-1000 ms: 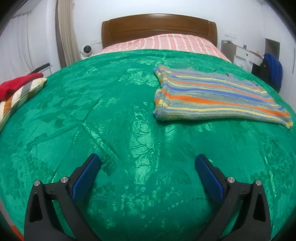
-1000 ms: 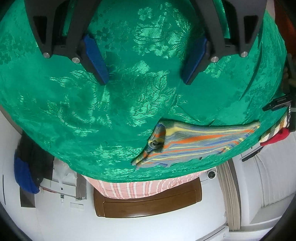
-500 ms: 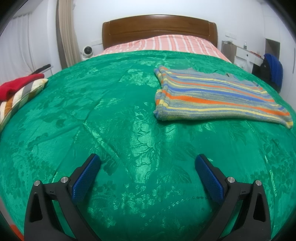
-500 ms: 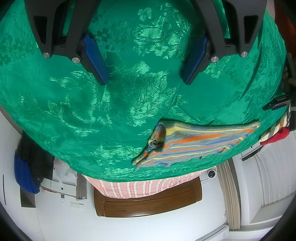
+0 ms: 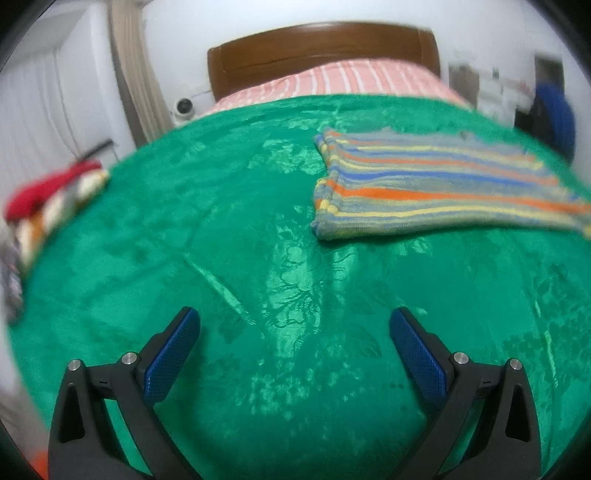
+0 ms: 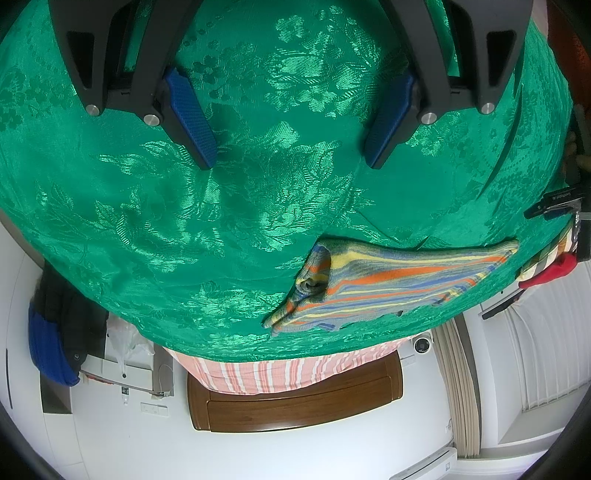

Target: Fold small clothes

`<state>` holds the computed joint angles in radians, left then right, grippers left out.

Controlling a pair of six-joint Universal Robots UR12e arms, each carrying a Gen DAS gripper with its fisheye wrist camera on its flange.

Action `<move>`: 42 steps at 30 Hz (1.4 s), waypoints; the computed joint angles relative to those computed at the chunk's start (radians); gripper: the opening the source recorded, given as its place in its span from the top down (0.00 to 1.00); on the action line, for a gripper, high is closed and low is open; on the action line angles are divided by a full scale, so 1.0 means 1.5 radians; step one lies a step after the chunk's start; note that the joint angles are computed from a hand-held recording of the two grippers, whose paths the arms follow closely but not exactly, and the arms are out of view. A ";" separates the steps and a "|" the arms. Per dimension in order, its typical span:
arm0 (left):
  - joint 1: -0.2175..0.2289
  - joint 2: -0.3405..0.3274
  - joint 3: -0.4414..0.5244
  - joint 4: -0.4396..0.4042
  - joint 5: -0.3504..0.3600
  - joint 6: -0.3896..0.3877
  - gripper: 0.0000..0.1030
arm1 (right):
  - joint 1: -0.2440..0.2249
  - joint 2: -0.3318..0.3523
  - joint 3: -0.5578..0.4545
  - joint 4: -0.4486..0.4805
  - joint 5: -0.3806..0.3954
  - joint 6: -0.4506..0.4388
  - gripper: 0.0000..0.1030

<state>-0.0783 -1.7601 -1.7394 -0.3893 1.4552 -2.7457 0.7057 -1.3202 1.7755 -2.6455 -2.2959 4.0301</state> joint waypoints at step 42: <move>-0.014 -0.100 0.234 -0.348 -0.387 -0.092 0.95 | -0.211 0.202 -0.393 0.011 0.514 -0.071 0.92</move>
<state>-0.0990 -1.9101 -1.3880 -0.9111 0.8753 -2.8842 0.3887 -1.0167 1.1854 -2.6285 -1.5255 3.9239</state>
